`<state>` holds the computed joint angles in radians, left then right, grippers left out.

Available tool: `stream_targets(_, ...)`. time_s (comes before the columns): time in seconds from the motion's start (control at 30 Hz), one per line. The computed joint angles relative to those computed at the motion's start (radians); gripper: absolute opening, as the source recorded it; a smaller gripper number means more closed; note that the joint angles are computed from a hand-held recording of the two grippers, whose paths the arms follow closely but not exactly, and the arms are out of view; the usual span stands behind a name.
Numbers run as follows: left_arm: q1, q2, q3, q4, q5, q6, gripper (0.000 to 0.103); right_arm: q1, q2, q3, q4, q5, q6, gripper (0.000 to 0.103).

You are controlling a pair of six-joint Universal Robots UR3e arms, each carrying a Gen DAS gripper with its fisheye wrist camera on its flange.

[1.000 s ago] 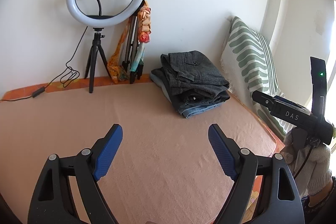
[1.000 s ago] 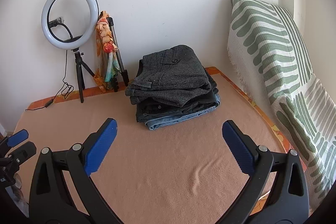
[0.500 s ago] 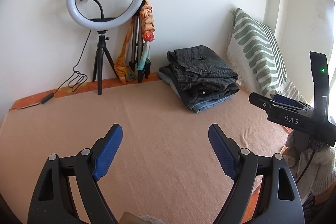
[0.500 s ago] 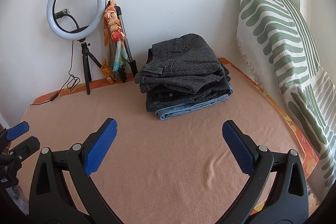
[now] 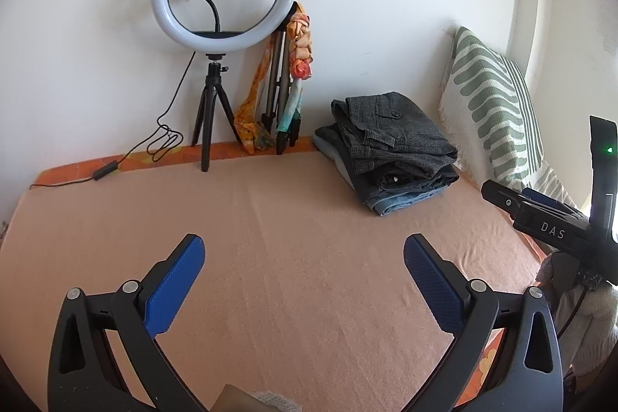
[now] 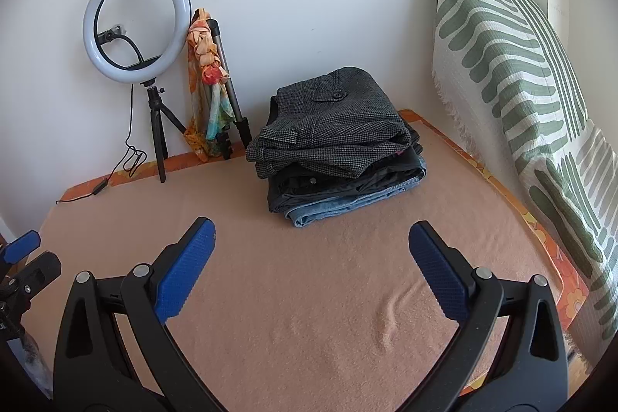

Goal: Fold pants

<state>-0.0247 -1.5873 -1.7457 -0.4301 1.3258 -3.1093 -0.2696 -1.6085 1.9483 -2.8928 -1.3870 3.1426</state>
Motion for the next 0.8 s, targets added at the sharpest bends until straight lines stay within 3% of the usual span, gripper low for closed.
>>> stream_targets(0.8,-0.021,-0.009,0.007,-0.008,0.020,0.017,0.103,-0.012,-0.005,0.007,-0.001,0.013,-0.007,0.102)
